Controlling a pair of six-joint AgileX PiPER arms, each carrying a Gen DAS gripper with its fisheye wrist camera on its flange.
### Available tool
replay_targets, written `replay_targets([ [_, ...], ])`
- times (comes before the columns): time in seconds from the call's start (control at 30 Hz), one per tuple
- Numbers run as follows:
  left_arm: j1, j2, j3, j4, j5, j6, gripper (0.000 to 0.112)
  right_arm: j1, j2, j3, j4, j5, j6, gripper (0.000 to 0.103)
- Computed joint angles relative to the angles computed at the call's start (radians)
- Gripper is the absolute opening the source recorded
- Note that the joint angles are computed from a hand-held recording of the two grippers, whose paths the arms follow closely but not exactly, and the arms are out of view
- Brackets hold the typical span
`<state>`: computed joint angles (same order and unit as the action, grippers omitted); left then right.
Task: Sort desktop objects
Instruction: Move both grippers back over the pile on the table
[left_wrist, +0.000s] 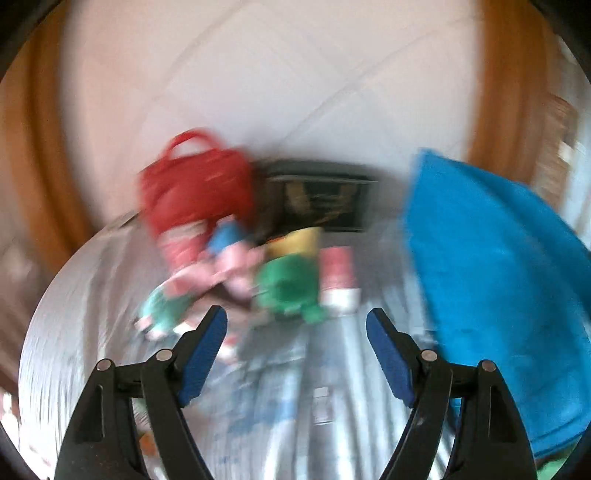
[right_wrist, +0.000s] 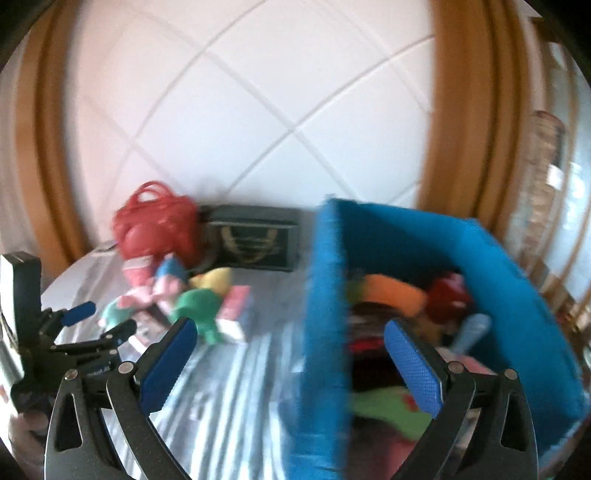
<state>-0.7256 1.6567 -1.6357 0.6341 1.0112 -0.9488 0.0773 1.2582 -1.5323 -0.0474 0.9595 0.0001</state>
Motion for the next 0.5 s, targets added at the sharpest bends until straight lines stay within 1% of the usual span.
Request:
replay_targets([
  [0.03, 0.029, -0.037, 0.082, 0.032, 0.002, -0.06, 0.078, 0.045, 0.019, 0.011, -0.005, -0.018, 0.014, 0.103],
  [0.07, 0.057, -0.064, 0.14, 0.036, -0.001, -0.086, 0.078, 0.074, 0.032, 0.027, 0.002, -0.037, 0.019, 0.103],
  [0.17, 0.174, -0.167, 0.354, -0.004, -0.062, -0.137, 0.078, 0.143, 0.092, 0.068, 0.052, -0.098, 0.012, 0.103],
  [0.23, 0.257, -0.234, 0.51, -0.023, -0.116, -0.155, 0.078, 0.18, 0.137, 0.082, 0.082, -0.121, -0.008, 0.103],
  [0.3, 0.314, -0.277, 0.633, -0.023, -0.143, -0.184, 0.078, 0.232, 0.202, 0.088, 0.089, -0.143, -0.013, 0.103],
  [0.37, 0.401, -0.294, 0.761, -0.036, -0.205, -0.203, 0.078, 0.275, 0.253, 0.097, 0.088, -0.165, -0.012, 0.103],
  [0.43, 0.485, -0.288, 0.85, -0.065, -0.291, -0.187, 0.078, 0.323, 0.308, 0.104, 0.089, -0.177, -0.009, 0.103],
  [0.5, 0.553, -0.277, 0.917, -0.076, -0.359, -0.18, 0.078, 0.361, 0.37, 0.102, 0.104, -0.185, -0.011, 0.103],
])
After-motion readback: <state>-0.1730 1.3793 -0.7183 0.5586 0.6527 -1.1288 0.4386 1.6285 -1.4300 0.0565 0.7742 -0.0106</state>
